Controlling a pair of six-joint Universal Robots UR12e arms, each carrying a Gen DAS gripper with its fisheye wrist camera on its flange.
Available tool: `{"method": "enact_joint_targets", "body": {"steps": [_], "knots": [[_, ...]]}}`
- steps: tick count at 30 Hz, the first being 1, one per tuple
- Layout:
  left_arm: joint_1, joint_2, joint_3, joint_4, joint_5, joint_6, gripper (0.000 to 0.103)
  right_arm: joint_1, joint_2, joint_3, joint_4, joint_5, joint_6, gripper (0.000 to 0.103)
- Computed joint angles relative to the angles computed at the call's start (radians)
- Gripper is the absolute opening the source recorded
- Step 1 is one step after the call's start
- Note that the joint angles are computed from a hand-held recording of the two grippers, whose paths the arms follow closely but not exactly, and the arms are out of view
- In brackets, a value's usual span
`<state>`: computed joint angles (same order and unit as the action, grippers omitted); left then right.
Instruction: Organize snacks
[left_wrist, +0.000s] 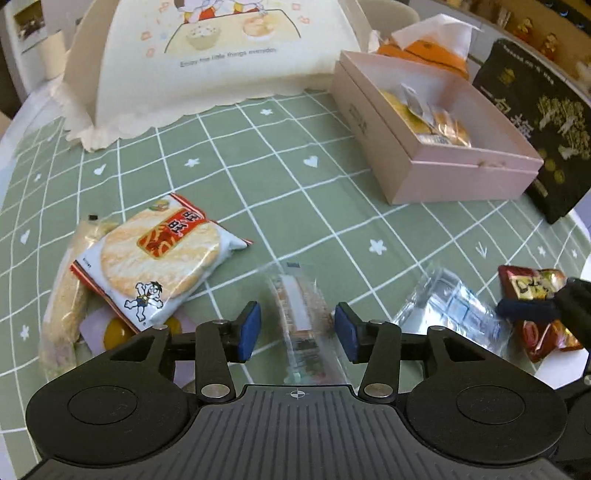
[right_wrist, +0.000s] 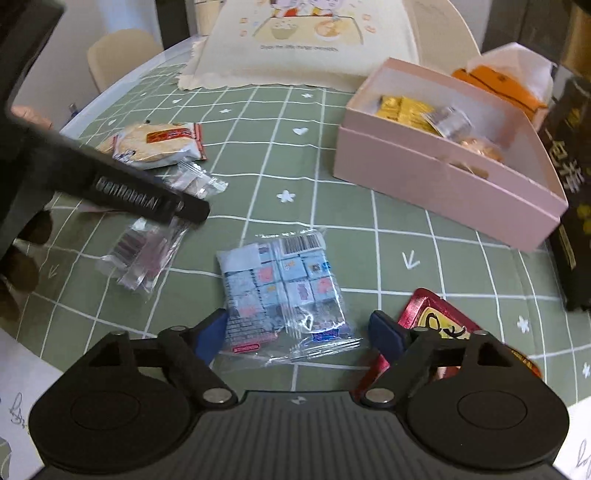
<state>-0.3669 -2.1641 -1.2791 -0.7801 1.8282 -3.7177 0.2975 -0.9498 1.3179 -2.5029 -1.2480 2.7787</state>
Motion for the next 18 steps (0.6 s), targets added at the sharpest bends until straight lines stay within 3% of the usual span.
{"method": "enact_joint_targets", "body": {"steps": [5, 8, 10, 13, 18], "knots": [[0.005, -0.011, 0.025, -0.025, -0.006, -0.033, 0.049, 0.000, -0.001, 0.006, -0.005, 0.005, -0.003, 0.089], [0.005, -0.003, 0.006, 0.006, -0.011, -0.039, 0.046, -0.003, -0.008, 0.010, 0.017, 0.015, -0.049, 0.089], [0.007, 0.013, -0.027, 0.042, -0.028, -0.046, 0.042, -0.001, -0.010, 0.003, 0.035, 0.004, -0.088, 0.089], [-0.001, 0.054, -0.087, 0.062, -0.024, -0.085, 0.042, -0.001, -0.011, -0.002, 0.006, 0.012, -0.064, 0.089], [-0.008, 0.154, -0.244, 0.145, -0.027, -0.220, 0.042, 0.027, 0.022, -0.087, 0.039, 0.052, -0.060, 0.089]]}}
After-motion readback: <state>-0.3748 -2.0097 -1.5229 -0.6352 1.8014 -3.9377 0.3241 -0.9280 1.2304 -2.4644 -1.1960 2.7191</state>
